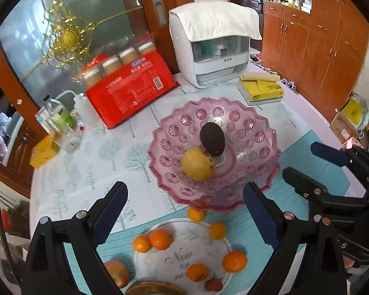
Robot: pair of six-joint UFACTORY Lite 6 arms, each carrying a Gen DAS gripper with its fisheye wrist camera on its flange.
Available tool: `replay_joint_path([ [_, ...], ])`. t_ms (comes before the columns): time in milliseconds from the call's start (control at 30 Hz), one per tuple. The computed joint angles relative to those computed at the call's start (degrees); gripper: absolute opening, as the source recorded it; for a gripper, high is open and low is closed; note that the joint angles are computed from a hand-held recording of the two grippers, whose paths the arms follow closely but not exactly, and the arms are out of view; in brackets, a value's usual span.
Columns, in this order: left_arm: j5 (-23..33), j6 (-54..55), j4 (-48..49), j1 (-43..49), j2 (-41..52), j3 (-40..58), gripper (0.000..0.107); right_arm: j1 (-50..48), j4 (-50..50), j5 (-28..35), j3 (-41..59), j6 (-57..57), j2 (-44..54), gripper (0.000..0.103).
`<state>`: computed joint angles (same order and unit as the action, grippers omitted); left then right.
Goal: Organize fruits
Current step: 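Open both grippers to drop the pear and avocado into the bowl, then grasp the red apple with the left gripper while the right gripper grasps the banana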
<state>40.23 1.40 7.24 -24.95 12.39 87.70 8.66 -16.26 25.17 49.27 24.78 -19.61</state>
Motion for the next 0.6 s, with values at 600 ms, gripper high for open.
replay_joint_path([
  [600,3.36,4.12,2.71,9.94,-28.98,-21.85,0.094,21.85,-12.96,10.43,-3.33,21.04,-12.43,0.064],
])
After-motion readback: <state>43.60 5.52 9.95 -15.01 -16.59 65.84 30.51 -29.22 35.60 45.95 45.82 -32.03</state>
